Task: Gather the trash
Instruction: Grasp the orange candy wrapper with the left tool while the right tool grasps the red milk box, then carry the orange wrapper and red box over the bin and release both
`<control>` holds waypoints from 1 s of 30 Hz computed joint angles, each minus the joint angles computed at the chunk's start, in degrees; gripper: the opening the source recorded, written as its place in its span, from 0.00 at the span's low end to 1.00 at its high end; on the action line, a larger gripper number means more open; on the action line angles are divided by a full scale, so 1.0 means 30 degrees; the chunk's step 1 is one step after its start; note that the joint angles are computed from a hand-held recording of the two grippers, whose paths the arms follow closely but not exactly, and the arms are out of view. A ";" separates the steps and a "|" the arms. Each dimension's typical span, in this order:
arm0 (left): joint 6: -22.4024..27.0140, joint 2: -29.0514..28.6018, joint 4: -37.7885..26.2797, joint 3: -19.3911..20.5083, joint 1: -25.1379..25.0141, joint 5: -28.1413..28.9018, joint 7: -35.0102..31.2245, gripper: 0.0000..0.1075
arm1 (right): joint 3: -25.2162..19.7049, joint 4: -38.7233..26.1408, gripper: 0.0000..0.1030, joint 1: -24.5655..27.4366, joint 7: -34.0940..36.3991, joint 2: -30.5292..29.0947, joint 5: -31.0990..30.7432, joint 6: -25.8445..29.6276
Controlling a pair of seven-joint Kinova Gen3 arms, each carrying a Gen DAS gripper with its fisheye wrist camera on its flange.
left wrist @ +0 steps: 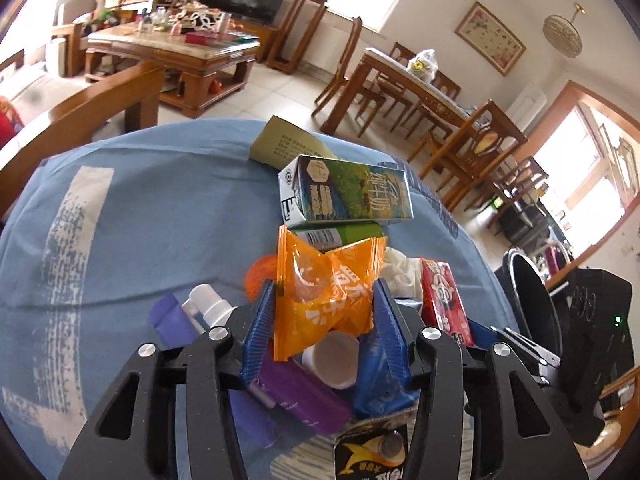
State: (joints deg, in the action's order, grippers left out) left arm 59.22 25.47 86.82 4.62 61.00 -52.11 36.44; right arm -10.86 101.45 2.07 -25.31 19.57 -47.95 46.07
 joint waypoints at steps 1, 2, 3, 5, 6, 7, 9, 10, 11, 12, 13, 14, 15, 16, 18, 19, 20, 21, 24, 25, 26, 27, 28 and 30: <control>-0.0114 -0.0130 0.0245 -0.0038 -0.0009 -0.0064 0.0116 0.42 | -0.0042 0.0057 0.55 0.0157 0.0176 -0.0007 -0.0183 0.0105; -0.0010 -0.0108 0.0204 -0.0013 0.0020 -0.0081 0.0130 0.38 | -0.0083 0.0154 0.54 0.0305 0.0381 -0.0041 -0.0421 0.0178; -0.0002 -0.0128 0.0272 -0.0025 0.0121 -0.0219 0.0312 0.35 | -0.0124 0.0298 0.52 0.0373 0.0563 -0.0087 -0.0684 0.0136; -0.0225 -0.0209 0.0543 -0.0040 0.0114 -0.0525 0.0553 0.33 | -0.0148 0.0480 0.50 0.0864 0.1277 -0.0104 -0.1523 0.0386; -0.0048 -0.0155 0.0439 0.0021 0.0170 -0.0579 0.0479 0.31 | -0.0142 0.0561 0.50 0.1099 0.1647 -0.0104 -0.1960 0.0586; 0.0023 -0.0146 0.0456 0.0036 0.0241 -0.0666 0.0541 0.31 | -0.0103 0.0657 0.50 0.1428 0.2078 -0.0140 -0.2449 0.0930; 0.0073 -0.0257 0.0758 -0.0079 0.0648 -0.1358 0.1326 0.30 | 0.0064 0.0841 0.50 0.2117 0.3067 -0.0249 -0.3474 0.1782; 0.0031 -0.0431 0.1129 -0.0128 0.0766 -0.1781 0.1787 0.30 | 0.0201 0.0946 0.50 0.2341 0.3509 -0.0307 -0.3948 0.2126; 0.0233 -0.0478 0.1315 -0.0133 0.1028 -0.2318 0.2338 0.29 | 0.0367 0.0953 0.50 0.2449 0.3783 -0.0320 -0.4280 0.2455; 0.0674 -0.0528 0.1394 -0.0114 0.1356 -0.2928 0.2839 0.29 | 0.0530 0.1075 0.50 0.2799 0.4276 -0.0409 -0.4796 0.3009; 0.1097 -0.0583 0.1424 -0.0004 0.1541 -0.3382 0.3130 0.29 | 0.0720 0.1016 0.50 0.2874 0.4481 -0.0411 -0.5104 0.3343; 0.1637 -0.0586 0.1331 0.0135 0.1770 -0.3854 0.3334 0.29 | 0.0856 0.1101 0.50 0.2985 0.4792 -0.0481 -0.5511 0.3653; 0.2015 -0.0574 0.1200 0.0330 0.1843 -0.4119 0.3364 0.29 | 0.1028 0.1198 0.50 0.3317 0.5308 -0.0552 -0.6010 0.4248; 0.2427 -0.0509 0.0965 0.0506 0.1932 -0.4349 0.3305 0.29 | 0.1203 0.1207 0.50 0.3470 0.5642 -0.0597 -0.6409 0.4684; 0.3109 -0.0392 0.0451 0.0787 0.2069 -0.4661 0.2976 0.29 | 0.1526 0.1279 0.50 0.3728 0.6281 -0.0757 -0.7170 0.5465; 0.3380 -0.0269 0.0107 0.0880 0.2145 -0.4822 0.2735 0.29 | 0.1700 0.1333 0.50 0.3814 0.6612 -0.0768 -0.7480 0.5786; 0.3629 -0.0138 -0.0246 0.0938 0.2230 -0.4951 0.2456 0.29 | 0.1875 0.1420 0.50 0.4016 0.7028 -0.0822 -0.7865 0.6227; 0.3836 0.0010 -0.0628 0.0968 0.2313 -0.5047 0.2142 0.29 | 0.2057 0.1477 0.50 0.4179 0.7361 -0.0887 -0.8168 0.6648; 0.4053 0.0429 -0.1709 0.0922 0.2474 -0.5240 0.1146 0.29 | 0.2526 0.1329 0.50 0.4356 0.7793 -0.0898 -0.8705 0.7381; 0.4071 0.0638 -0.2199 0.0870 0.2535 -0.5252 0.0678 0.29 | 0.2678 0.1323 0.50 0.4508 0.7967 -0.0891 -0.8861 0.7668; 0.4074 0.0936 -0.2844 0.0805 0.2597 -0.5253 0.0030 0.29 | 0.2824 0.1271 0.50 0.4665 0.8109 -0.0852 -0.8987 0.7951; 0.4005 0.1113 -0.3237 0.0666 0.2651 -0.5195 -0.0443 0.29 | 0.2956 0.1175 0.50 0.4787 0.8167 -0.0803 -0.9080 0.8148; 0.3996 0.1391 -0.3798 0.0529 0.2740 -0.5126 -0.0976 0.29 | 0.3053 0.1152 0.50 0.4889 0.8274 -0.0739 -0.9173 0.8272; 0.3750 0.1872 -0.4733 0.0205 0.2901 -0.4937 -0.1857 0.29 | 0.3282 0.1036 0.50 0.5252 0.8438 -0.0584 -0.9396 0.8590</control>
